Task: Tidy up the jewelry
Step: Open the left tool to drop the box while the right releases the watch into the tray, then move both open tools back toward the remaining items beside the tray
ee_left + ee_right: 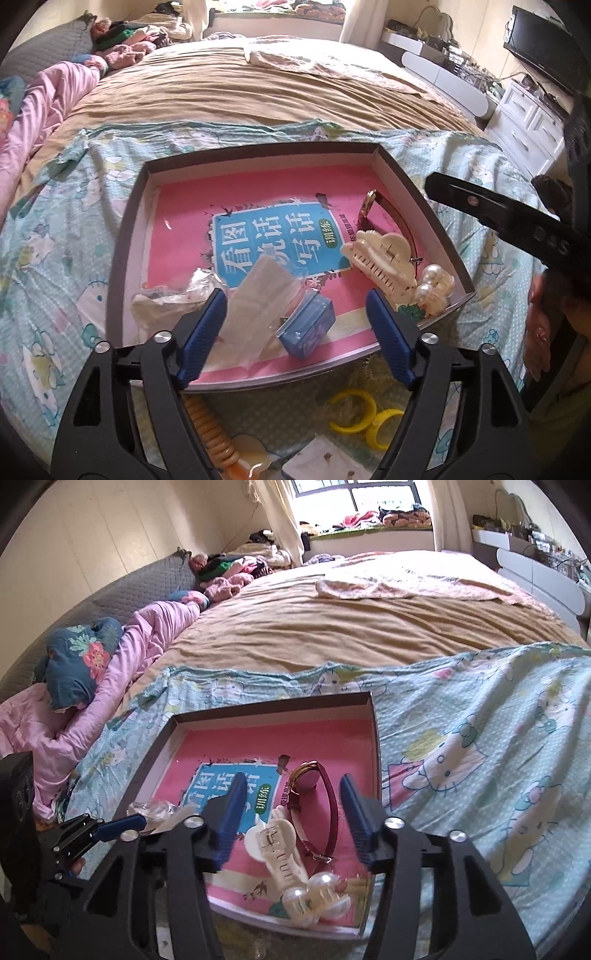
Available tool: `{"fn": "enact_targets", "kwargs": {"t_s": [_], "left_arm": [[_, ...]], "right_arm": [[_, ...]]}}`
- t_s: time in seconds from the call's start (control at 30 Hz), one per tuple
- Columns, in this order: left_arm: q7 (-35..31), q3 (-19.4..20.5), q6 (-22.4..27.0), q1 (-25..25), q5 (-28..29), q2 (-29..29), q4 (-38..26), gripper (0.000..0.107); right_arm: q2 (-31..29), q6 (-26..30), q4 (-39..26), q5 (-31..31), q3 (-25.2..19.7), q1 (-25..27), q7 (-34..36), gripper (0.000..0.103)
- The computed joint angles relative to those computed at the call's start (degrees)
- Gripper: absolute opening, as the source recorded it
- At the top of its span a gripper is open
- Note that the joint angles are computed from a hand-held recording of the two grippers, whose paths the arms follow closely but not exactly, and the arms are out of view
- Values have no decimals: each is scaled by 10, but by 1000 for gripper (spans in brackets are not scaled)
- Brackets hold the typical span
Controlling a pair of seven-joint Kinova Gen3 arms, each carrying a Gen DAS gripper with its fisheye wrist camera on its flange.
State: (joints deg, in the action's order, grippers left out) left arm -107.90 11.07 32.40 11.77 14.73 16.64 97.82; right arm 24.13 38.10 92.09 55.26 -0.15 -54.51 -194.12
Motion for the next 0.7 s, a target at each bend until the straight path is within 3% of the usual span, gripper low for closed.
{"fn": "enact_targets", "kwargs": {"t_s": [0.13, 0.3, 0.7], "left_arm": [[-4, -1, -9, -6, 5, -18, 12, 80], [-1, -5, -14, -10, 9, -35, 23, 90], [-32, -10, -27, -30, 47, -76, 56, 91]], "right_arm": [[-10, 31, 2, 28, 0, -23, -24, 70], [-22, 57, 8, 54, -18, -28, -49, 71], [-39, 107, 11, 81, -57, -37, -80, 71]]}}
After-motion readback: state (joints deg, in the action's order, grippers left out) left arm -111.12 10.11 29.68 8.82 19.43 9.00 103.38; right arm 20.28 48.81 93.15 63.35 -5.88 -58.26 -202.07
